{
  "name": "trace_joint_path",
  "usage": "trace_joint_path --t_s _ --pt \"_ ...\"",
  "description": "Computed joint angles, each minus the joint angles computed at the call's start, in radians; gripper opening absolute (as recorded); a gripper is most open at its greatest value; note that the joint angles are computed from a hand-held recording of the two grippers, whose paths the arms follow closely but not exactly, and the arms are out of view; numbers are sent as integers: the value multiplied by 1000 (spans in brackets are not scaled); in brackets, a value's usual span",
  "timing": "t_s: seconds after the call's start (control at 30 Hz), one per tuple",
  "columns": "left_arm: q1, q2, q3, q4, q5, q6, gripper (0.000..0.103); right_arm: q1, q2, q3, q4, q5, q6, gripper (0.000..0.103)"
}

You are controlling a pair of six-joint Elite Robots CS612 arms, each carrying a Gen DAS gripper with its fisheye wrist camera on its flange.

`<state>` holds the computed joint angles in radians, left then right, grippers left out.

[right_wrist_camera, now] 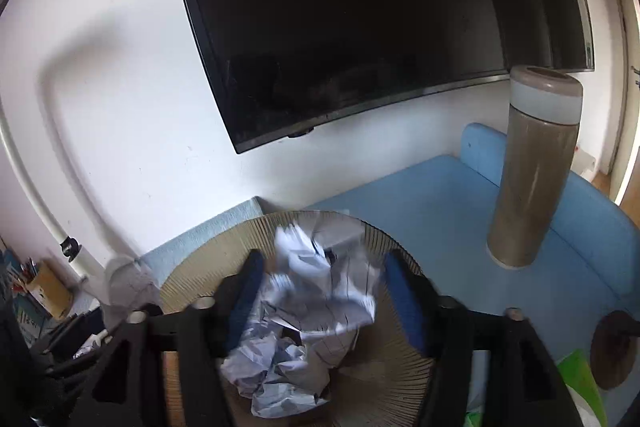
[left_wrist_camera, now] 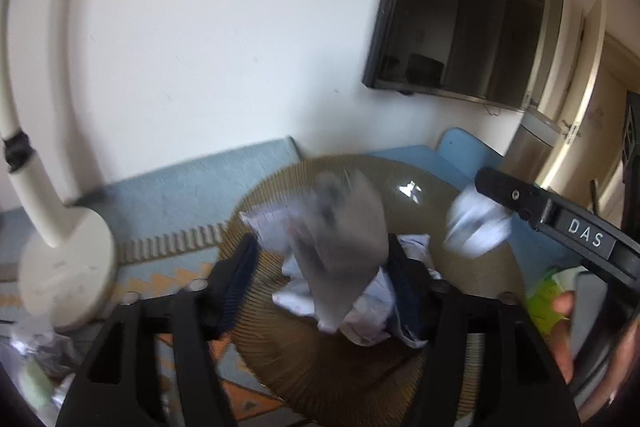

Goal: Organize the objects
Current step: 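Open both grippers to drop the paper balls into the bowl, then withdraw both open grippers back toward the pile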

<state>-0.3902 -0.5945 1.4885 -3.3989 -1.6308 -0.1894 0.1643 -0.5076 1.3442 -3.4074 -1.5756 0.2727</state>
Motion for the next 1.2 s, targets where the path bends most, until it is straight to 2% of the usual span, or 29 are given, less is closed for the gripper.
trace_joint_path --t_s 0.03,0.07,0.13,0.27,0.33,0.4,0.47,0.57,0.67,0.77,0.83,0.9,1.07,1.1,1.2 --pt "0 0 0 2 4 -2 97 1 1 0 -4 -15 7 93" --pt "-1 0 6 -16 18 -3 101 1 1 1 -12 -26 15 94" --pt "-7 -5 23 -63 50 5 101 -3 3 4 -26 -23 29 94" --pt "1 -15 36 -93 21 -18 101 -3 14 -1 -45 -40 52 94" --pt "4 -25 42 -84 21 -35 101 5 24 -3 -84 -92 30 94" --pt "3 -50 68 -76 36 -37 101 22 36 1 -163 -179 -8 94" --pt "-1 -88 121 -105 79 -17 101 30 33 17 -216 -211 -26 94" --pt "-6 -159 235 -232 177 9 102 32 4 57 -280 -144 -36 94" --pt "-4 -214 331 -332 254 17 102 51 -40 113 -323 -99 -106 94" --pt "-6 -264 430 -390 354 41 102 58 -100 201 -327 22 -174 96" --pt "-19 -280 491 -405 514 8 102 56 -136 264 -306 135 -200 102" --pt "-14 -276 536 -404 596 -40 102 55 -145 307 -291 224 -200 102" --pt "42 -205 593 -404 603 -186 102 65 -92 344 -278 283 -202 102" --pt "59 -193 594 -367 594 -243 102 68 -74 342 -283 293 -218 102" --pt "102 -166 579 -309 502 -349 102 71 -40 332 -275 333 -255 102"
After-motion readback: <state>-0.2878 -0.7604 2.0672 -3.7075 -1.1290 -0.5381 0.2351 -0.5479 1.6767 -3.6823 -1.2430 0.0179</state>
